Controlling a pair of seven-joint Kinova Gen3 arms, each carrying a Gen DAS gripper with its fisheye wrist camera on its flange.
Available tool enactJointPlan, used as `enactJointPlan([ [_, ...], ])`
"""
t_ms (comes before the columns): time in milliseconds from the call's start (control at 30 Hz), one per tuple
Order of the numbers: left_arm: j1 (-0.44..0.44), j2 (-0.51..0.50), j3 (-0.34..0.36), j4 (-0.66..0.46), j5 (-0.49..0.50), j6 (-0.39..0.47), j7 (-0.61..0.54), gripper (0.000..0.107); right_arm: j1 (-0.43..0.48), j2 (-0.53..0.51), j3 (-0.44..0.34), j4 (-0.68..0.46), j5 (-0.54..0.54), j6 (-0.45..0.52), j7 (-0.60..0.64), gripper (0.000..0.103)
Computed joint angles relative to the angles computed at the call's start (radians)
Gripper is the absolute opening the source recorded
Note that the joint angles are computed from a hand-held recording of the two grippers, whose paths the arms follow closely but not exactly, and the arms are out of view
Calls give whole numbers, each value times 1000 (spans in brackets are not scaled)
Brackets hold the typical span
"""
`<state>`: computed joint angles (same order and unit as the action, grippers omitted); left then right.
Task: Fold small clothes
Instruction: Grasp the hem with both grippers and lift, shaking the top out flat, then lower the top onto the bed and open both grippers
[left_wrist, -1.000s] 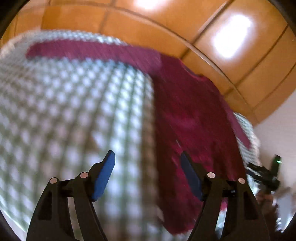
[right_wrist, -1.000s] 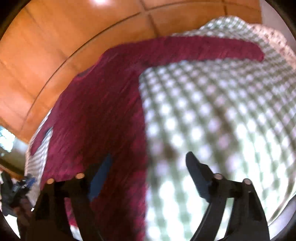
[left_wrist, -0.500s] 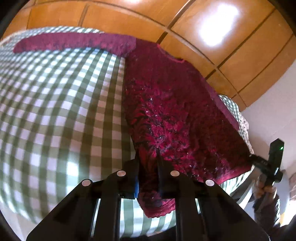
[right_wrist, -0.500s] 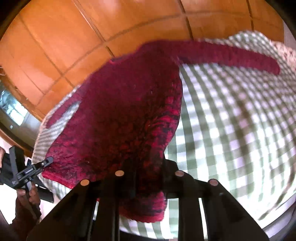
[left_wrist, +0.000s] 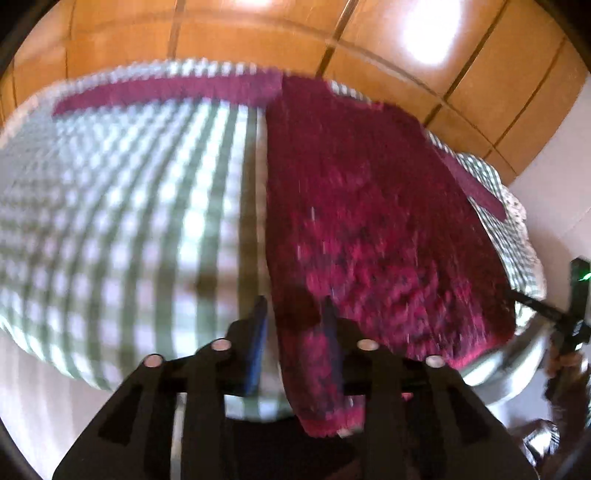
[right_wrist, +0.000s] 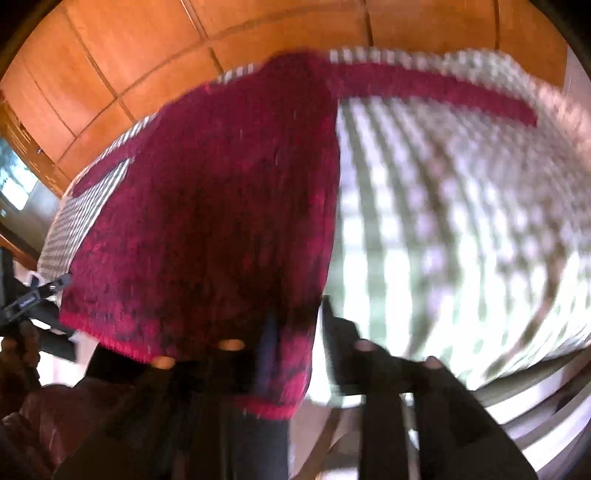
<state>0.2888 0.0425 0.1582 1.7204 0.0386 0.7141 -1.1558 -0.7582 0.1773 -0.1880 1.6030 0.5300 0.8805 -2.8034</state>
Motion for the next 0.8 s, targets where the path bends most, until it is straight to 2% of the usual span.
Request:
enactJointPlan([
  [67, 33, -2, -14, -14, -81, -32, 54, 48, -19, 5, 16, -34, 72, -4, -11, 58],
  [133, 30, 23, 7, -47, -138, -37, 100, 48, -26, 29, 15, -70, 106, -31, -39, 71],
  [200, 47, 53, 7, -73, -159, -52, 126, 48, -29, 92, 33, -139, 123, -71, -50, 77],
  [300, 74, 110, 0, -119, -182, -55, 153, 48, -34, 198, 49, -264, 94, -70, -10, 77],
  [400, 142, 163, -24, -149, -268, 5, 218, 48, -119, 302, 159, -370, 67, 11, 68, 77],
  [467, 158, 177, -29, -135, -286, 31, 226, 48, -129, 320, 176, -355, 39, 23, 59, 77],
  [500, 159, 172, -26, -114, -294, 20, 236, 48, -106, 321, 158, -320, 37, 4, 29, 77],
  [567, 174, 146, -46, -82, -304, -27, 241, 48, -100, 285, 148, -232, 82, -72, -40, 78],
  [633, 125, 127, -30, -71, -248, -65, 223, 48, -128, 266, 179, -170, 128, -137, -72, 82],
  [667, 107, 118, -39, -66, -210, -86, 213, 48, -128, 266, 176, -166, 133, -146, -63, 85],
  [733, 46, 114, -36, -72, -145, -114, 196, 48, -127, 287, 169, -209, 107, -115, -3, 97],
  [800, 35, 135, -62, -112, -145, -91, 216, 48, -132, 309, 169, -249, 94, -74, 29, 101],
])
